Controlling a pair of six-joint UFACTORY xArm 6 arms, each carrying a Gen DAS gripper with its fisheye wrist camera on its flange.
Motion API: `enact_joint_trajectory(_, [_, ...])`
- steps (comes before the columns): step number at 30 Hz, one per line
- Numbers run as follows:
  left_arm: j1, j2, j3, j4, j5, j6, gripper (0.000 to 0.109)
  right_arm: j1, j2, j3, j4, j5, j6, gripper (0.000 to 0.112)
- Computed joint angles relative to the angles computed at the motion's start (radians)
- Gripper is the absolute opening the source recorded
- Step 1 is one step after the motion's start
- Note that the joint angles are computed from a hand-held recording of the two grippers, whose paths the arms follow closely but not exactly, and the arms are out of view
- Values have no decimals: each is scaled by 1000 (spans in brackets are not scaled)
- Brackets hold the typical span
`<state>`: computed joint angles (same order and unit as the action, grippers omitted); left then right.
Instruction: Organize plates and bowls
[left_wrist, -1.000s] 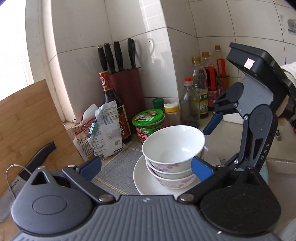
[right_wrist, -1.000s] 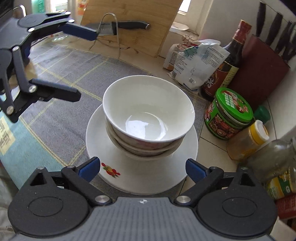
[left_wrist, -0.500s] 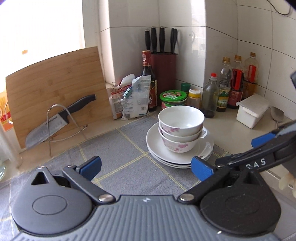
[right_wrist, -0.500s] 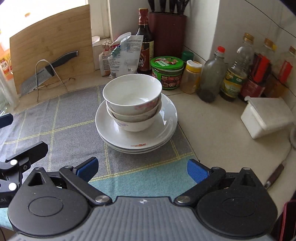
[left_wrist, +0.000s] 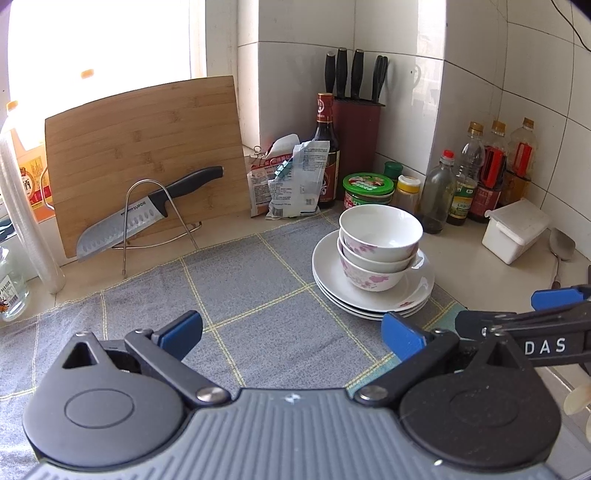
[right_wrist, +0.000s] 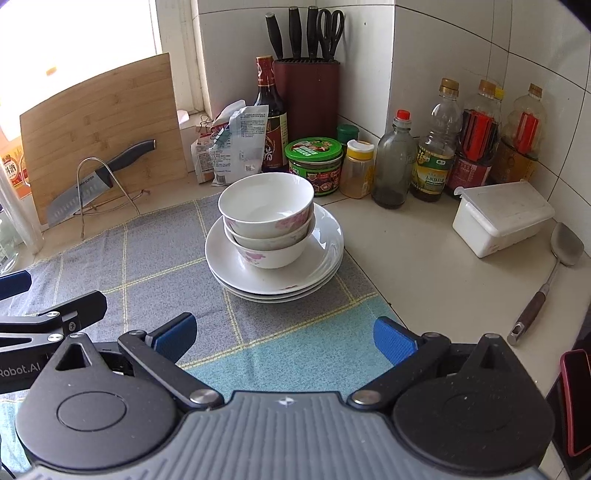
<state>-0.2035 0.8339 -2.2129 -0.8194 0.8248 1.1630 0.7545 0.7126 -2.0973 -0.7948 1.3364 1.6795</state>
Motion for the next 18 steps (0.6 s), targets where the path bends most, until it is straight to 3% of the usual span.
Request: enact_joint_trajectory(18, [-2, -4, -8, 1, -16, -20, 103, 4, 29, -61, -15, 37, -28, 103])
